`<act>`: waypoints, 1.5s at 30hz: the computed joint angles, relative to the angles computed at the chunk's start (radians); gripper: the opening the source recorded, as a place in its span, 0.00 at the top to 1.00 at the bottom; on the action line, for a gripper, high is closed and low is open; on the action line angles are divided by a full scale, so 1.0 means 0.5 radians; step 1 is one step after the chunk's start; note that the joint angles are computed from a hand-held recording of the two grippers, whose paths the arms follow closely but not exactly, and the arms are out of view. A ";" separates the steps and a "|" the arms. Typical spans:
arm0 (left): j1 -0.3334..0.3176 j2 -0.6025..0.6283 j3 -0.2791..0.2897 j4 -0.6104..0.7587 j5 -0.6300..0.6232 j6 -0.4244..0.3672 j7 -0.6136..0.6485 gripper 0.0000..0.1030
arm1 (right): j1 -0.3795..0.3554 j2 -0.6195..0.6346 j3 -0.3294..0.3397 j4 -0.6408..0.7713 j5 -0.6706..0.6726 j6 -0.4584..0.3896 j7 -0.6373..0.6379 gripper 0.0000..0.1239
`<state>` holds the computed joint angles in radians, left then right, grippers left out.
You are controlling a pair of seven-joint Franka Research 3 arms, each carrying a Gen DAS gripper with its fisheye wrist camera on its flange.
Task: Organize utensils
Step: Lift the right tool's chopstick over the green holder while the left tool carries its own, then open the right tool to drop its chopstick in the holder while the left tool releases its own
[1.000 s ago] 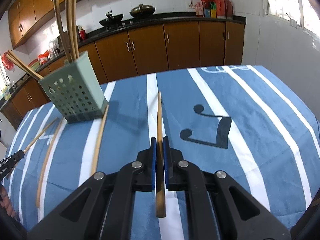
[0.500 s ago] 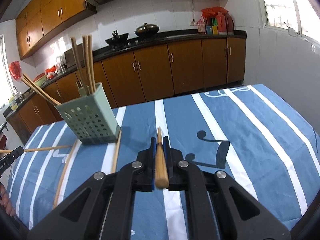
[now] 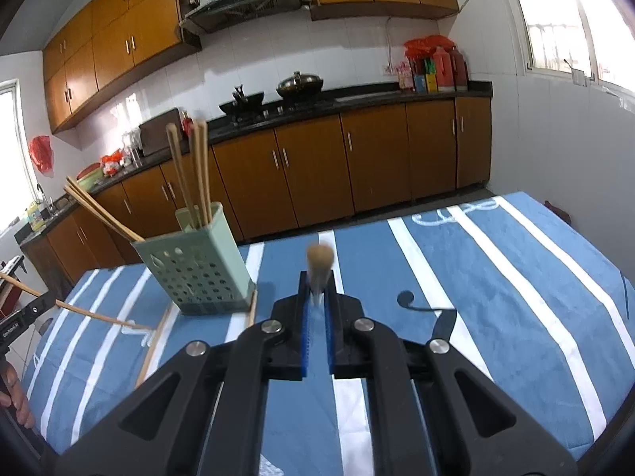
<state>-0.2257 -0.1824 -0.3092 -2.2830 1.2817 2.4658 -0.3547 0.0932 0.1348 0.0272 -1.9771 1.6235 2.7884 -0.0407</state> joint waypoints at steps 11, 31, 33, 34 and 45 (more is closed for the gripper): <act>0.013 -0.086 -0.019 0.104 0.105 0.090 0.081 0.93 | -0.048 -0.306 -0.110 -0.059 -0.215 -0.645 0.253 0.94; 0.012 0.315 0.096 0.697 0.234 0.102 0.280 0.93 | 0.098 0.052 0.033 0.560 -0.718 -0.412 0.802 0.94; 0.005 0.361 0.125 0.720 0.177 0.124 0.328 0.93 | 0.090 0.121 0.064 0.612 -0.802 -0.394 0.863 0.94; -0.001 0.370 0.135 0.721 0.162 0.135 0.337 0.93 | 0.085 0.152 0.077 0.637 -0.847 -0.394 0.899 0.94; -0.029 0.485 0.211 0.765 0.024 0.212 0.423 0.93 | 0.023 0.249 0.199 0.692 -0.907 -0.330 0.922 0.82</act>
